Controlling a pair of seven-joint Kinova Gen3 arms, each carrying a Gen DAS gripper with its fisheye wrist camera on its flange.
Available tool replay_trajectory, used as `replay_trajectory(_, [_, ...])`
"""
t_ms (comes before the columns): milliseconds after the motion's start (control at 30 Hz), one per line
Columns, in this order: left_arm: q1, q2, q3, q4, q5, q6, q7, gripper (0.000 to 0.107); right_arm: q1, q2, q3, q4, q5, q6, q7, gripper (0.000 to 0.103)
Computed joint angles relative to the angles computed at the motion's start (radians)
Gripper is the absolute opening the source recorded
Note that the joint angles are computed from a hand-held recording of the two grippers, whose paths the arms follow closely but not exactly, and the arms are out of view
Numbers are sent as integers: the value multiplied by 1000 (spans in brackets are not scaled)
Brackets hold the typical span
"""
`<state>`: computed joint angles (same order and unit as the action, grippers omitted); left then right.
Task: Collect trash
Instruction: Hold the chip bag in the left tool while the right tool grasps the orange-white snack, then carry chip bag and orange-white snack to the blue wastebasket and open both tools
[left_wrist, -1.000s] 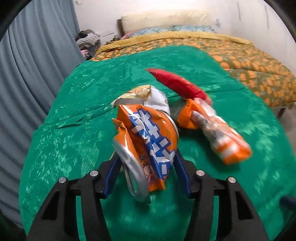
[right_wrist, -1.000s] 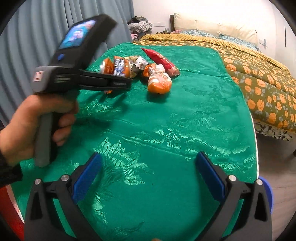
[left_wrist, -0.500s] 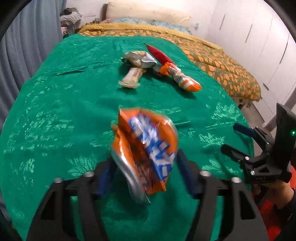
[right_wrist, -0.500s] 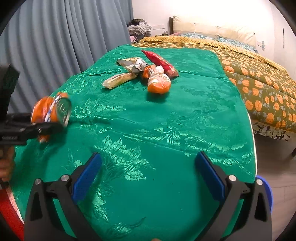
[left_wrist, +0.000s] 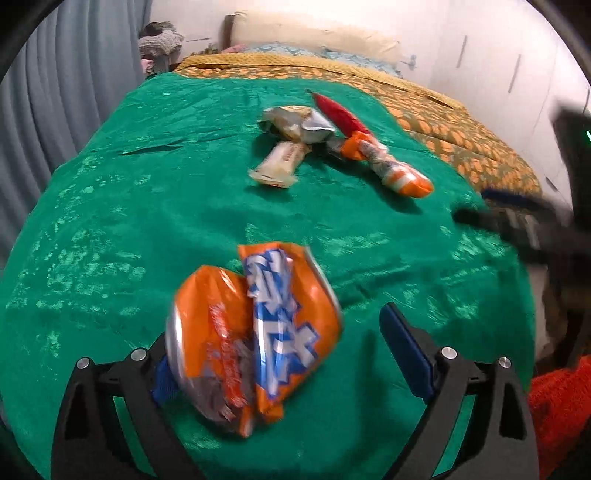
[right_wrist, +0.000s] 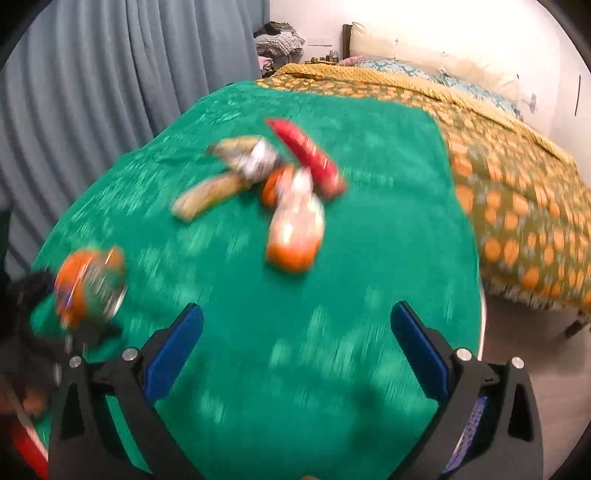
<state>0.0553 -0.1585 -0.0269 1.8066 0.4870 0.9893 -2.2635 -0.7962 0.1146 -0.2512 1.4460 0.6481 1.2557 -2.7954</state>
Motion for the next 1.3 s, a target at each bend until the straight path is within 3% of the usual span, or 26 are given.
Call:
replay_trajectory(100, [-4, -10, -8, 6, -2, -19, -6, 92, 131, 64, -20, -95, -99, -35, 122, 98])
replay_trajectory(200, [-12, -9, -31, -7, 18, 8, -33, 92, 134, 130, 38, -178, -163, -22, 223, 93])
replay_trajectory(233, [-15, -8, -34, -12, 18, 18, -41, 92, 110, 147, 79, -197, -182, -12, 240, 86])
replay_trajectory(267, [-19, -8, -36, -16, 16, 27, -49, 92, 100, 163, 102, -213, -198, 0, 252, 69])
replay_trajectory(333, [-26, -6, -41, -25, 13, 50, -65, 92, 99, 177, 115, -224, -218, 17, 260, 46])
replay_trajectory(367, [-29, -5, -42, -29, 13, 61, -72, 92, 89, 163, 122, -205, -219, 9, 239, 44])
replay_trajectory(533, [-46, -15, -47, -38, -5, 121, -100, 92, 72, 35, 88, -62, -223, -88, 147, 43])
replay_trajectory(667, [-55, -27, -61, -35, 1, 166, -145, 94, 33, -51, 1, 27, -186, -74, 28, 43])
replay_trajectory(800, [-52, -55, -45, -2, 1, 119, -136, 98, -27, -97, -82, 93, -128, -35, -135, 43])
replay_trajectory(900, [-3, -39, -46, 4, -2, 75, -57, 98, -78, -69, -136, 95, -52, 26, -231, 43])
replay_trajectory(1033, [-55, -24, 102, 14, -100, -35, 101, 98, -143, -26, -137, 80, -14, 51, -260, 43])
replay_trajectory(1133, [-37, -4, 74, 3, -96, -28, 115, 97, -181, 6, -118, 53, -3, 86, -251, 43])
replay_trajectory(1200, [-4, 9, -2, -8, -38, 4, 75, 83, -186, 2, -101, 58, -14, 73, -248, 43])
replay_trajectory(1267, [-5, 17, -20, -17, -16, 25, 43, 66, -180, -4, -91, 59, -32, 60, -236, 44])
replay_trajectory(1300, [-10, 20, -31, -18, 10, 40, 15, 63, -175, -7, -88, 60, -40, 56, -228, 44])
